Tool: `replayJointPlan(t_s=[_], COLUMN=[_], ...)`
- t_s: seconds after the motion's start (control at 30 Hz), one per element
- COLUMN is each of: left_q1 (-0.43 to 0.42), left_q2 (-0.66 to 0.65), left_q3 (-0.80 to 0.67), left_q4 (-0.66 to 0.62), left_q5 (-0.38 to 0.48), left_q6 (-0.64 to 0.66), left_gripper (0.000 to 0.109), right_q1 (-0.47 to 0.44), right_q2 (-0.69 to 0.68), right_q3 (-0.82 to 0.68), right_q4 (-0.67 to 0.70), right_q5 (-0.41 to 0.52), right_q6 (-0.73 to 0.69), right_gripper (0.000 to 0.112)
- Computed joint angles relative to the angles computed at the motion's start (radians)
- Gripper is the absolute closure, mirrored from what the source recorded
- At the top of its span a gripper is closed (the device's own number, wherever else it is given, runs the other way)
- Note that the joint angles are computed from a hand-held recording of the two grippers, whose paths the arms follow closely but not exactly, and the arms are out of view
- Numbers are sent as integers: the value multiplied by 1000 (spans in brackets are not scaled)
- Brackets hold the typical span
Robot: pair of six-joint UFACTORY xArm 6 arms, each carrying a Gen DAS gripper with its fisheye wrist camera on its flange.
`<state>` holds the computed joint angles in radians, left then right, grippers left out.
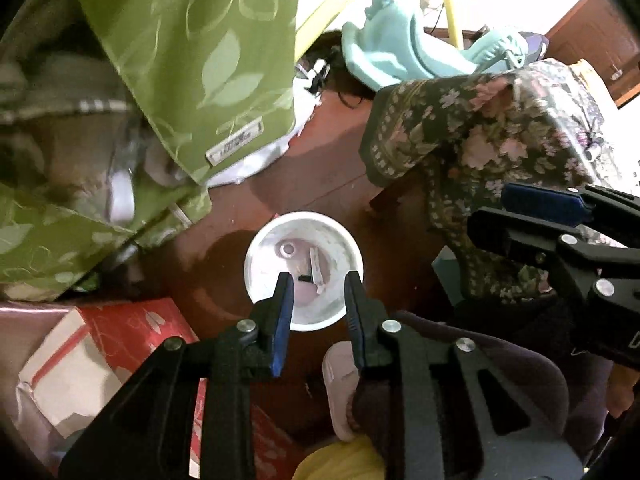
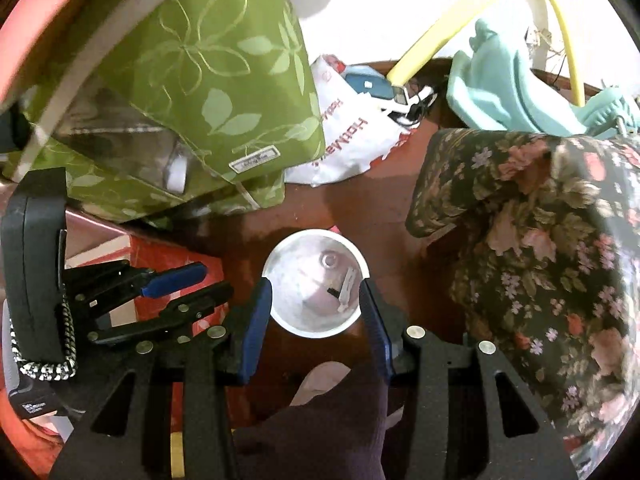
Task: Collect trash
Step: 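Move both grippers back up to the items on the bed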
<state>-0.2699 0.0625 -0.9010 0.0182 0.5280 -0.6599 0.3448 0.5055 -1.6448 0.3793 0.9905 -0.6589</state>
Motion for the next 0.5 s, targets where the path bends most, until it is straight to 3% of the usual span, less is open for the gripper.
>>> replayJointPlan(t_s=[0.27,0.5], left_q1=[-61,-122], left_q2=[-25,44], left_q3=[-81,-242], left_q4=[148,210], left_q5=[51,92], left_q6=[-115,-148], left_gripper=[84,84], right_q1=[-73,-165], right_q2=[-99,-138], right_q3=[69,79], right_q4=[99,159], right_q5=[-51,-93], right_q6=[-61,-93], right_gripper=[71,71])
